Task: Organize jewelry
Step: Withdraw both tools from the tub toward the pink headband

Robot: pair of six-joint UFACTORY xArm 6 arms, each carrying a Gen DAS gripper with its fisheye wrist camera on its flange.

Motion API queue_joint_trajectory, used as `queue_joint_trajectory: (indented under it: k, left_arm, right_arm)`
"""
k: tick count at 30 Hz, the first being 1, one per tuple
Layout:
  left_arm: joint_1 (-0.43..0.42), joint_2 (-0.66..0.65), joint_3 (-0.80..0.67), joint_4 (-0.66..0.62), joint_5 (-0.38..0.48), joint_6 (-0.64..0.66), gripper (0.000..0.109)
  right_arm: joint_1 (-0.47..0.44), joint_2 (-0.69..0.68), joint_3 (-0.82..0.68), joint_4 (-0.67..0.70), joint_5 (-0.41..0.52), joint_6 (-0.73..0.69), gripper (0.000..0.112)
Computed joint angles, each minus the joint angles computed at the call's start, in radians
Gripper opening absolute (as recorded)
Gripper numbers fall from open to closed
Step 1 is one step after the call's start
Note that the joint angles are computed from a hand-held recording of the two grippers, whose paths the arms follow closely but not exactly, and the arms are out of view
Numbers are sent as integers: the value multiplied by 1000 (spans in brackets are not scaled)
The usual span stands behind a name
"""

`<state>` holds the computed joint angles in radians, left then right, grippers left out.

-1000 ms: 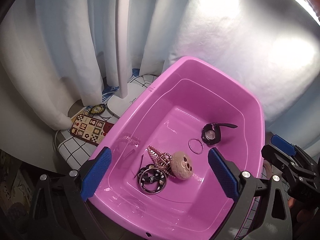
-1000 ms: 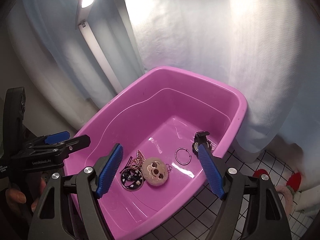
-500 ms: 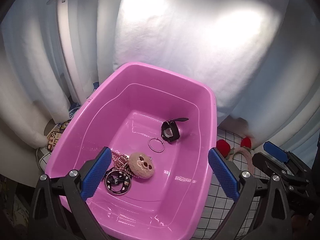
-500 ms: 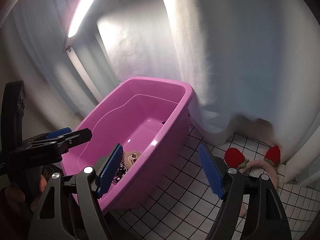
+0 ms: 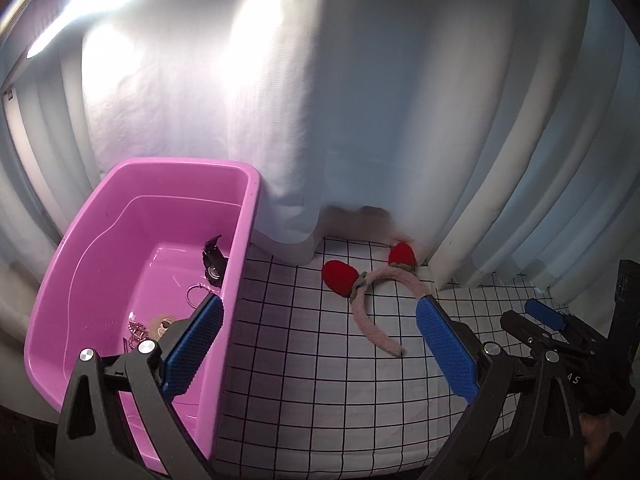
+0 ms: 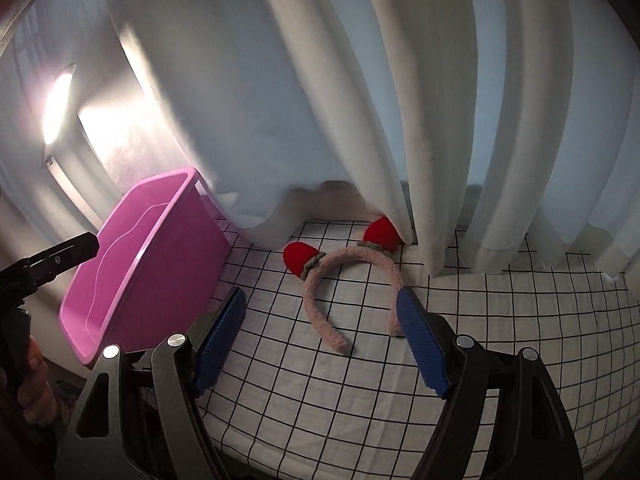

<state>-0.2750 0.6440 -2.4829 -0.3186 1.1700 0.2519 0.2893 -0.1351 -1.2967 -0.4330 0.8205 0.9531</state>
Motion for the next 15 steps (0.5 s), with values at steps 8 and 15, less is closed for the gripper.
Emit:
queue_joint_trajectory:
  k: [8,15]
  left_arm:
    - [-117,-148,343,87,-160,-124,96]
    - [-179,-121,447,257,-264,-328,96]
  right_arm:
    - [-108,-53,133,147,-51,-207,74]
    - [-176,38,157,292,-166,-414,74]
